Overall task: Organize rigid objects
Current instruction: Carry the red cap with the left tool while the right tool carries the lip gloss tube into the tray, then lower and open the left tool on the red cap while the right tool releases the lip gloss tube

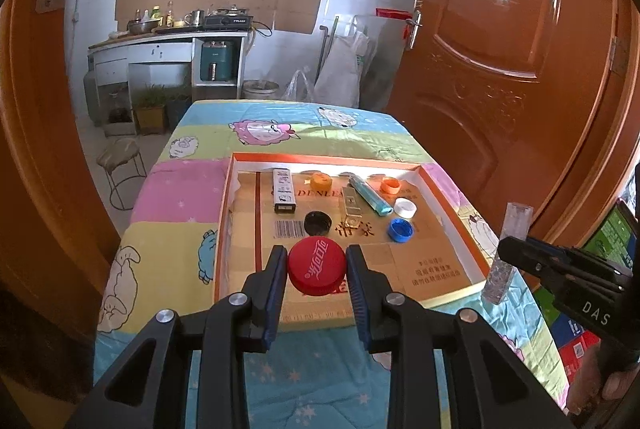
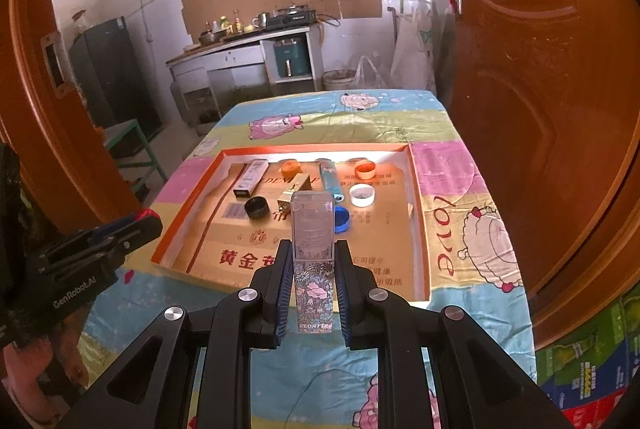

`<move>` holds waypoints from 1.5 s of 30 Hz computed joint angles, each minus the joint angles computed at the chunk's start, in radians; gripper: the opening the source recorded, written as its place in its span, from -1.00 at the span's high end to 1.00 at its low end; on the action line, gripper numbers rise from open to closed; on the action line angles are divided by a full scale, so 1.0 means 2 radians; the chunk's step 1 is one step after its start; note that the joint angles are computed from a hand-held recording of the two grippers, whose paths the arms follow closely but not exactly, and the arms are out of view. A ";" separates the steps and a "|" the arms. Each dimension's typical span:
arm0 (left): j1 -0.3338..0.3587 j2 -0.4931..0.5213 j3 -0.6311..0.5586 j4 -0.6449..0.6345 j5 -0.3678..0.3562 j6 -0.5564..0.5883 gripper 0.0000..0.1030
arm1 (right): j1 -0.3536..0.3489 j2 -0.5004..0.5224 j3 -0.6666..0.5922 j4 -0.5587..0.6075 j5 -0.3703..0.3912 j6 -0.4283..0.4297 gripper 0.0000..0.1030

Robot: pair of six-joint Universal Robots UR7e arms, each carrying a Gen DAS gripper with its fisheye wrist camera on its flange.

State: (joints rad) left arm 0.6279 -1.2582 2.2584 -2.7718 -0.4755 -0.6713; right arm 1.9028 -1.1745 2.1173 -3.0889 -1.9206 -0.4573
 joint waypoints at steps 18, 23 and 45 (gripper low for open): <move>0.051 0.023 -0.031 -0.008 -0.006 0.016 0.41 | -0.012 0.060 -0.048 0.030 0.006 -0.004 0.61; 0.063 0.032 -0.041 -0.011 -0.007 0.025 0.41 | -0.014 0.072 -0.060 0.036 0.009 -0.007 0.61; 0.107 0.056 -0.073 -0.019 -0.018 0.055 0.41 | -0.006 0.138 -0.120 0.106 -0.015 -0.030 0.61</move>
